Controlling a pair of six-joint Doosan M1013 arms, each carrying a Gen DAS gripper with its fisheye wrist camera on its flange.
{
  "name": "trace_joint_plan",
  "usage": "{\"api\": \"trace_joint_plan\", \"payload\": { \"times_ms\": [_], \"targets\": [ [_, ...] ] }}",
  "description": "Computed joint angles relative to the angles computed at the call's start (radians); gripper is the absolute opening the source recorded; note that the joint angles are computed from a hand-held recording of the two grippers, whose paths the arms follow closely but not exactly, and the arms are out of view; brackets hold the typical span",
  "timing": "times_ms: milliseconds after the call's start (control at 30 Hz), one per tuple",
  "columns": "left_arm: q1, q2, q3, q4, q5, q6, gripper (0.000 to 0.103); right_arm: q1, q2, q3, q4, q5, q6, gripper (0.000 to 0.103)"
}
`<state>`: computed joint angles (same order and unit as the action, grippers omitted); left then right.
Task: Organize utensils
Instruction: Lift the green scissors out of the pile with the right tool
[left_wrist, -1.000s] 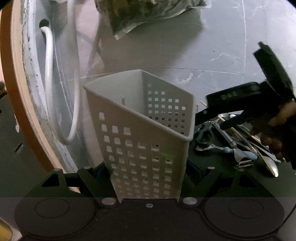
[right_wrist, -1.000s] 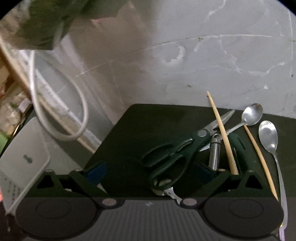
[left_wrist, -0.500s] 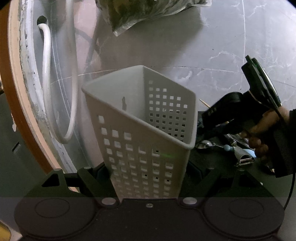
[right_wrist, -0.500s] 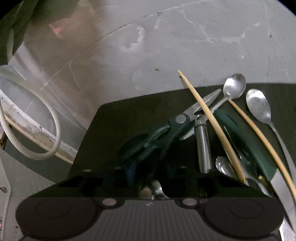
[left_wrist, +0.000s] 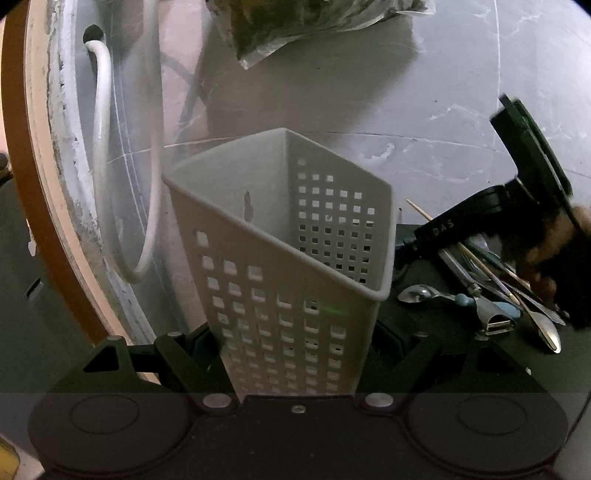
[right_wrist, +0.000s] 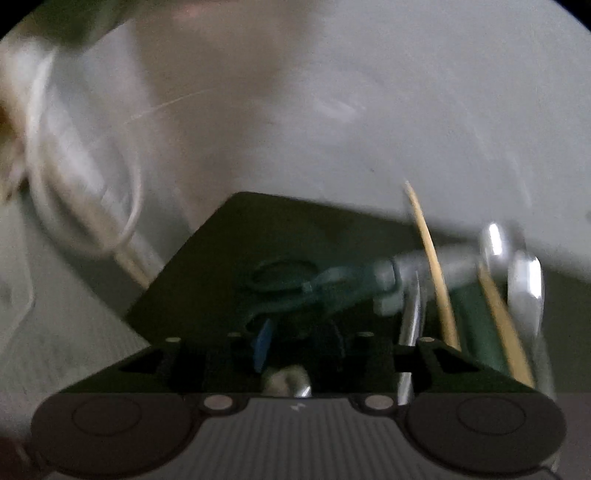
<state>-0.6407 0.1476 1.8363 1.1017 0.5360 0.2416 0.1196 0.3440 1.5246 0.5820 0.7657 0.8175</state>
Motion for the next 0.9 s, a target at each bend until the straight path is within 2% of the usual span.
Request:
{"api": "trace_joint_plan", "payload": {
  "times_ms": [67, 133, 200, 333, 433, 533, 633, 700, 767, 900],
  "targets": [
    [0.001, 0.0, 0.002, 0.005, -0.004, -0.001, 0.085, -0.001, 0.038, -0.073, -0.03, 0.096, -0.193, 0.069],
    [0.0, -0.001, 0.004, 0.015, -0.005, -0.008, 0.085, -0.001, 0.077, -0.145, -0.072, 0.189, -0.372, 0.075],
    [-0.001, 0.0, 0.004, 0.025, -0.001, -0.019, 0.085, -0.001, 0.12, -0.22, -0.125, 0.281, -0.459, 0.08],
    [-0.005, 0.002, 0.006, 0.045, 0.012, -0.05, 0.085, 0.004, 0.208, -0.374, -0.229, 0.491, -0.515, 0.085],
    [-0.004, 0.001, 0.005, 0.036, 0.012, -0.052, 0.085, 0.012, 0.229, -0.411, -0.294, 0.537, -0.618, 0.085],
    [-0.009, 0.005, 0.0, 0.036, 0.029, -0.055, 0.085, 0.02, 0.232, -0.409, -0.337, 0.528, -0.699, 0.082],
    [-0.016, 0.009, -0.004, 0.053, 0.046, -0.068, 0.085, 0.015, 0.244, -0.434, -0.316, 0.547, -0.736, 0.071],
    [-0.021, 0.012, -0.005, 0.064, 0.054, -0.075, 0.085, 0.015, 0.256, -0.455, -0.321, 0.57, -0.75, 0.071],
    [-0.022, 0.013, -0.004, 0.068, 0.051, -0.073, 0.085, 0.013, 0.278, -0.493, -0.32, 0.613, -0.735, 0.073],
    [-0.019, 0.011, 0.001, 0.083, 0.037, -0.055, 0.085, 0.01, 0.343, -0.605, -0.302, 0.753, -0.676, 0.073]
  ]
}}
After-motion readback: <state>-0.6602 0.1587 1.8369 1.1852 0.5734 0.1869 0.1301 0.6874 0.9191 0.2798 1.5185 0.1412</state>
